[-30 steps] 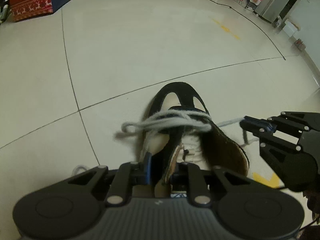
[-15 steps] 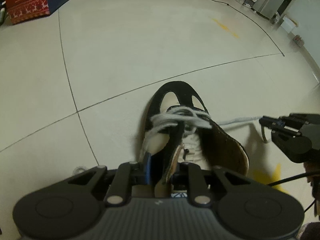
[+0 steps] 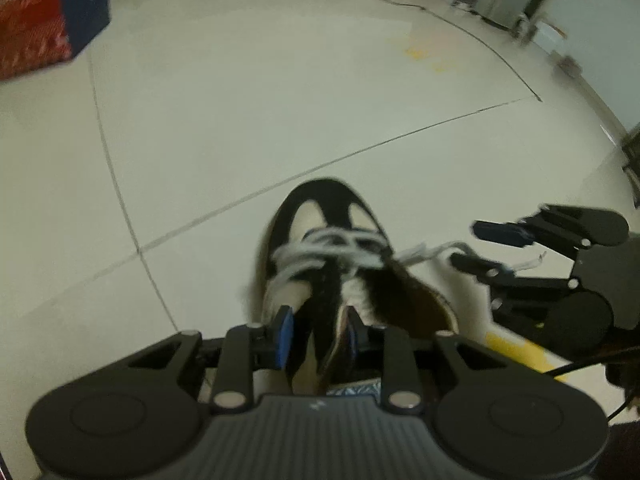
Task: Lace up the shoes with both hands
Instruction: 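Pull the lace taut with the right gripper while the left gripper holds the tongue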
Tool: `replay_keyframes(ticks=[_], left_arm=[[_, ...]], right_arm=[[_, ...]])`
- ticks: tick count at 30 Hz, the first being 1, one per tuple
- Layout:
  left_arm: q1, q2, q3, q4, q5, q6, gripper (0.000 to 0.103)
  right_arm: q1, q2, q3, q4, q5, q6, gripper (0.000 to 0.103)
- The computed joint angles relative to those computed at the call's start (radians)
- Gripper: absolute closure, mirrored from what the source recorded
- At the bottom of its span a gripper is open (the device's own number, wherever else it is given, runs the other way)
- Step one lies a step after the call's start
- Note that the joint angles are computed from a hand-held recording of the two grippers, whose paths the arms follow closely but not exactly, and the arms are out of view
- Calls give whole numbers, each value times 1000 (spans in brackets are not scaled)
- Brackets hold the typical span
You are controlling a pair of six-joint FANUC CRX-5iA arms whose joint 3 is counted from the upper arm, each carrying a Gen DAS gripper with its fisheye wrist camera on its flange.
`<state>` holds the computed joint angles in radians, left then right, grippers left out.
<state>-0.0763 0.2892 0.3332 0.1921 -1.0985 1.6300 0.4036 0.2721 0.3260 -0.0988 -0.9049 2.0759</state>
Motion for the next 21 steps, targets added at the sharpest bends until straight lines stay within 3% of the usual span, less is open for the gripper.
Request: replay_keyframes(ticks=[6, 7, 8, 10, 21], left_arm=[[-11, 31, 43, -14, -7, -18, 77], [-11, 36, 49, -18, -13, -17, 77], [-11, 38, 51, -21, -15, -20, 80], [-10, 40, 51, -25, -13, -21, 84], [-4, 22, 24, -27, -1, 20, 89]], right_arm=[[43, -17, -14, -41, 74, 295, 70], [49, -22, -25, -41, 88, 351, 74], [52, -25, -29, -45, 90, 404, 89], [53, -23, -18, -50, 65, 468, 101], [59, -88, -119, 67, 125, 338, 102]])
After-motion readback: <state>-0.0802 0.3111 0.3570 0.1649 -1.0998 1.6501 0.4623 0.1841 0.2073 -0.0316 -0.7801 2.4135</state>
